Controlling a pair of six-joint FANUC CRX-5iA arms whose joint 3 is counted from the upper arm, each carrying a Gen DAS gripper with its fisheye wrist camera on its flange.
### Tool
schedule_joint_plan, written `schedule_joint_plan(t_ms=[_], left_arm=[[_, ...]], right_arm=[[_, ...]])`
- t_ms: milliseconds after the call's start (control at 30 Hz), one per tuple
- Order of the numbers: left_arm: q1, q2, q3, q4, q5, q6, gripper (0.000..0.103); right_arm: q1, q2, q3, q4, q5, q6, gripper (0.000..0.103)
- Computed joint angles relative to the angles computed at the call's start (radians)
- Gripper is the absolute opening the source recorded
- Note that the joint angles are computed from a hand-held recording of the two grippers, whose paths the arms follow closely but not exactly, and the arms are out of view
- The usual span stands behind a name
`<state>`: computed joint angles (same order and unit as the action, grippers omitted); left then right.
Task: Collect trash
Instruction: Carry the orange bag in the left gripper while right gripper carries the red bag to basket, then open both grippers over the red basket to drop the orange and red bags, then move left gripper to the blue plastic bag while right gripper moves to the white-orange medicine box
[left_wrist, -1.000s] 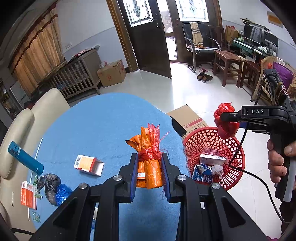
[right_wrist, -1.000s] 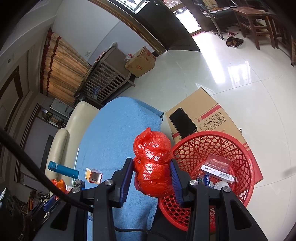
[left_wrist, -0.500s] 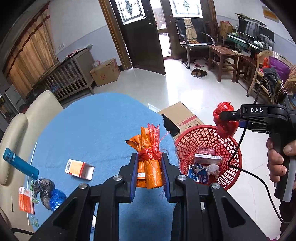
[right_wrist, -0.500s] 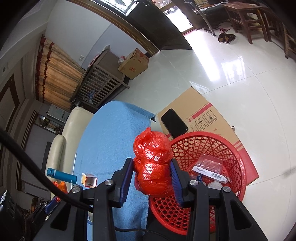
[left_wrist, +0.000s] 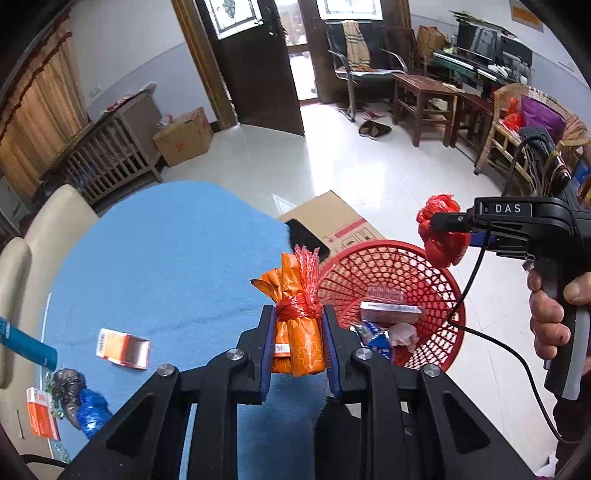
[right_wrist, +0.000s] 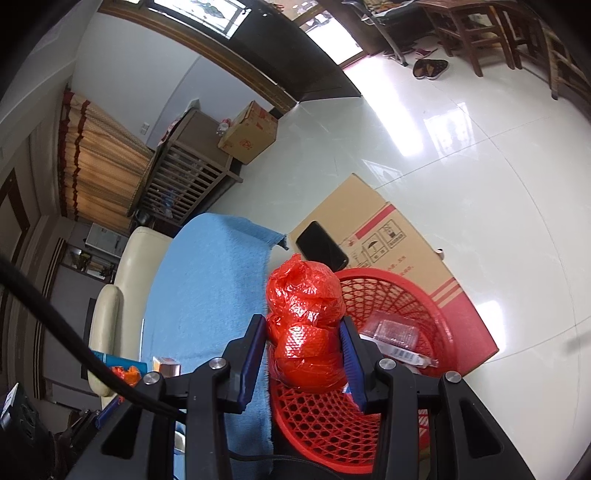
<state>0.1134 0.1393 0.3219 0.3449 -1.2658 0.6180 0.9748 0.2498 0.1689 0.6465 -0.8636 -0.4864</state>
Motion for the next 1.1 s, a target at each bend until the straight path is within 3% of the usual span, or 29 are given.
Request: schedule_joint_plan(t_ms=[367,433,467,500,533,600,900,1100], left_arm=[[-0.047,0.097,0.070,-0.014,-0.148,0.034,0.027],[-0.048,0.116,0.085,-0.020,-0.176,0.038,0.040],[-0.048,0.116,0.080,-0.022,-0.175,0.042,0.055],[-0.046,0.113,0.074,-0.021,-0.167,0.044,0.063],[-0.040,0.109,0.065,-0.015,-0.159,0.039,0.063],[-0.031,0.110,0.065,-0.006,-0.162,0.031,0.063],[0.075,0.062,-0.004,0.029,-0.148,-0.006,0.063],[0.205,0.004,-0.079,0.065,-0.121,-0.056,0.063]], right_arm=[[-0.007,-0.032,-0.057,-0.049,0.025,-0.004,0.043],[-0.008,-0.026,-0.046,-0.071,0.021,0.016,0.045],[-0.009,-0.023,-0.038,-0.083,0.016,0.026,0.046],[-0.010,-0.019,-0.030,-0.098,0.010,0.036,0.049],[-0.012,-0.014,-0.018,-0.118,0.004,0.051,0.056],[-0.014,-0.009,-0.006,-0.139,0.002,0.066,0.059],[0.000,0.037,0.081,-0.137,-0.054,0.103,0.059],[0.005,0.174,0.316,-0.213,-0.132,0.277,0.059]])
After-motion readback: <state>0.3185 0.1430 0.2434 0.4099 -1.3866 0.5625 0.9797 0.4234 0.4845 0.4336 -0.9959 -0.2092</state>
